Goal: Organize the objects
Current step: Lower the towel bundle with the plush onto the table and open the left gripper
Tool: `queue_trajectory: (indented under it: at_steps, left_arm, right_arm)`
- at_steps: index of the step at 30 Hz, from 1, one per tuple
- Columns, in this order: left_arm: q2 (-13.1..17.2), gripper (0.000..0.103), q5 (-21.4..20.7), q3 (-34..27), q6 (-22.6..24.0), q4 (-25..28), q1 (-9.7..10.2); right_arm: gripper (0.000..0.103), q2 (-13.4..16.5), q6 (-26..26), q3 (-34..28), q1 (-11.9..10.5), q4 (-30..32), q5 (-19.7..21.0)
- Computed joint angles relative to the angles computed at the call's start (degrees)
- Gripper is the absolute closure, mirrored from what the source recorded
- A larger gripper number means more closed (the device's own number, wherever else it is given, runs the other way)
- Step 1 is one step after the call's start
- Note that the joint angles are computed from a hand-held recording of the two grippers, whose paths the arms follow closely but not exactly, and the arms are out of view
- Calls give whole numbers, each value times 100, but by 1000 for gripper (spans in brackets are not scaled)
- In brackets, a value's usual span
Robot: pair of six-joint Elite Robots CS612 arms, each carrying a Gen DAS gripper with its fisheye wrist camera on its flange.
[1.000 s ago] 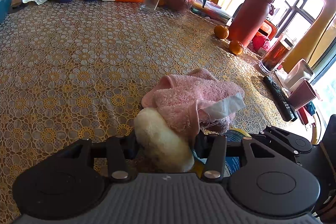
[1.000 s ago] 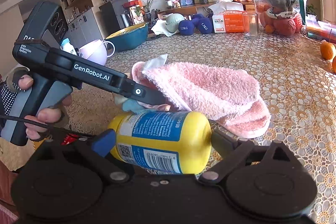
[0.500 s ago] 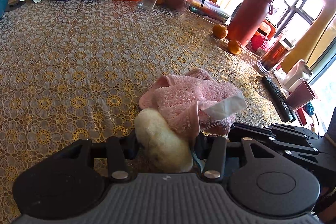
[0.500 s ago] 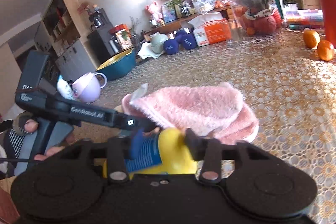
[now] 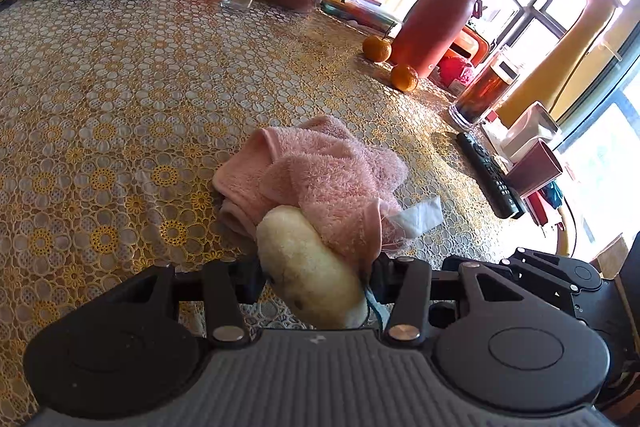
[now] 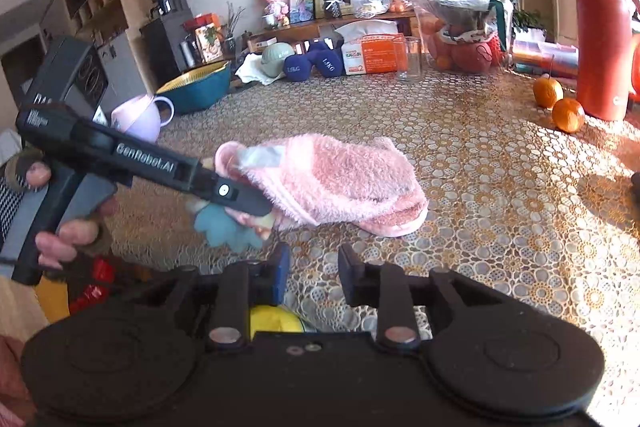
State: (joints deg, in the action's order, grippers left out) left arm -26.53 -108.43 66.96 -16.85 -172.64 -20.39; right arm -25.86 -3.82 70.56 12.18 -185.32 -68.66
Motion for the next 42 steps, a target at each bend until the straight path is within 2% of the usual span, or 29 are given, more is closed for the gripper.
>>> queue_trajectory:
  at_steps: [1,2,7,12,16,20,26,29,33,35,37,42]
  left_arm:
    - [-19,54,-12,25,84,-3,-1]
    - [-39,54,-23,51,171,-14,0]
    - [-93,54,-153,123,375,-1,0]
    - [-174,54,-336,239,908,-187,-87]
    - [-53,54,-19,-42,1038,-77,-131]
    - [123,54,307,-500,1190,15,-123]
    - [546,54,704,-1386,1242,810,-120]
    - [654,53,884,-1532,1297,1034,-133]
    - [643,48,940,-1497,1253,1052,-123]
    - [593,42,1054,-1405,1269,989,-133]
    - [525,31,1214,-1279,1270,898,-149]
    - [328,26,1298,-890,1102,611,-125]
  right_arm:
    - [51,-19,-11,28,15,-6,-80]
    - [50,-28,-1,33,18,30,-57]
    - [51,8,-85,-30,55,116,-106]
    - [48,71,-54,-160,72,190,-173]
    - [47,92,-167,-223,86,164,-299]
    - [45,99,-56,-250,63,136,-362]
    - [44,146,-52,-356,81,138,-444]
    - [43,161,-59,-400,99,192,-521]
    - [40,160,-54,-415,111,174,-578]
    - [40,150,-43,-411,110,135,-584]
    - [38,140,-22,-403,114,87,-607]
    - [31,94,97,-315,135,-111,-683]
